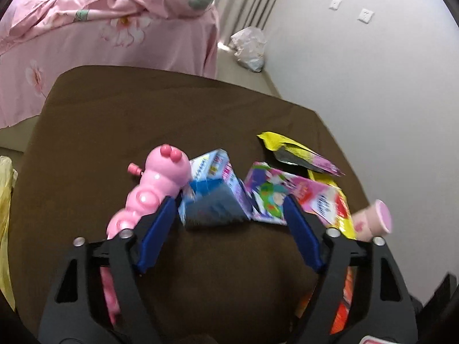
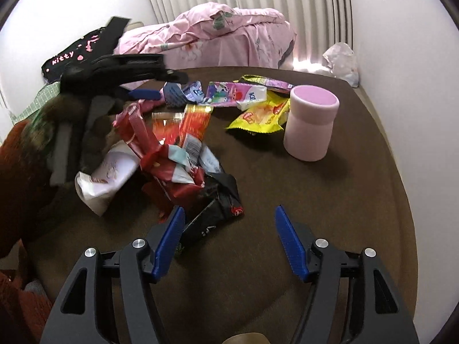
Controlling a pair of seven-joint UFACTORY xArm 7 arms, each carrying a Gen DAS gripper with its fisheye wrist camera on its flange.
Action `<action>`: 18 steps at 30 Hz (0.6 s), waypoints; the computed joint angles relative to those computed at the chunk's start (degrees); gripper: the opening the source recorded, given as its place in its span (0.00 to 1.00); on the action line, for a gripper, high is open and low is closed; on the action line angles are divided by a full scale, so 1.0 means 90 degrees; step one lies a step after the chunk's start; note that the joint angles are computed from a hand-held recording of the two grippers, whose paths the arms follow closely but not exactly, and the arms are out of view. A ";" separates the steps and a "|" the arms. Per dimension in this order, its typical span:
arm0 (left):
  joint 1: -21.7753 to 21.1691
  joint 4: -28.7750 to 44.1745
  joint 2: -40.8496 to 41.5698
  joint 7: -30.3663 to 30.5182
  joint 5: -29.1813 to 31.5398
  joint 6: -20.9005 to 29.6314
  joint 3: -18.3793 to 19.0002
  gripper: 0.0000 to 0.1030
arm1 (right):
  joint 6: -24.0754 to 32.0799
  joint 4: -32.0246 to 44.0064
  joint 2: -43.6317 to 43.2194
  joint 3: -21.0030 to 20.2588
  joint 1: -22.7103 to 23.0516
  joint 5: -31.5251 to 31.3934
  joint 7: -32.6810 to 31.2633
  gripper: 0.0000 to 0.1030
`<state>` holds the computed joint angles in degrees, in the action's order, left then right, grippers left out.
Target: Collect trash
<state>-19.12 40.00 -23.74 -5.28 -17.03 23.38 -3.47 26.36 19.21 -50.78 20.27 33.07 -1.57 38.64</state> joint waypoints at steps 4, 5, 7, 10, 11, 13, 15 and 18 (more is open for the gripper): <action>0.0201 0.0035 0.0096 -0.0203 0.0281 -0.0041 -0.0092 0.36 | -0.0036 -0.0091 -0.0026 -0.0159 0.0139 0.0157 -0.0018 0.60; 0.0170 -0.0044 0.0037 -0.0162 0.0224 -0.0068 -0.0028 0.34 | -0.0073 -0.0131 -0.0039 -0.0209 0.0178 0.0211 -0.0022 0.60; 0.0044 -0.0333 -0.0285 0.0016 -0.0005 -0.0188 0.0162 0.33 | -0.0171 -0.0228 -0.0052 -0.0373 0.0289 0.0374 -0.0043 0.60; 0.0159 -0.0773 -0.0985 -0.0084 0.0148 -0.0158 0.0079 0.32 | -0.0152 -0.0225 -0.0074 -0.0361 0.0299 0.0412 -0.0083 0.60; 0.0172 -0.0918 -0.1291 -0.0100 0.0212 -0.0076 0.0069 0.32 | -0.0108 -0.0188 -0.0048 -0.0322 0.0272 0.0391 -0.0092 0.60; 0.0261 -0.1140 -0.1896 -0.0167 0.0427 0.0219 -0.0010 0.32 | 0.0010 -0.0114 -0.0012 -0.0243 0.0233 0.0331 -0.0122 0.60; 0.0322 -0.1285 -0.2416 -0.0194 0.0637 0.0550 -0.0061 0.32 | 0.0085 -0.0090 -0.0014 -0.0233 0.0246 0.0317 -0.0167 0.60; 0.0353 -0.1533 -0.3337 -0.0144 0.0871 0.1213 -0.0024 0.32 | 0.0193 -0.0038 0.0012 -0.0327 0.0283 0.0362 -0.0275 0.60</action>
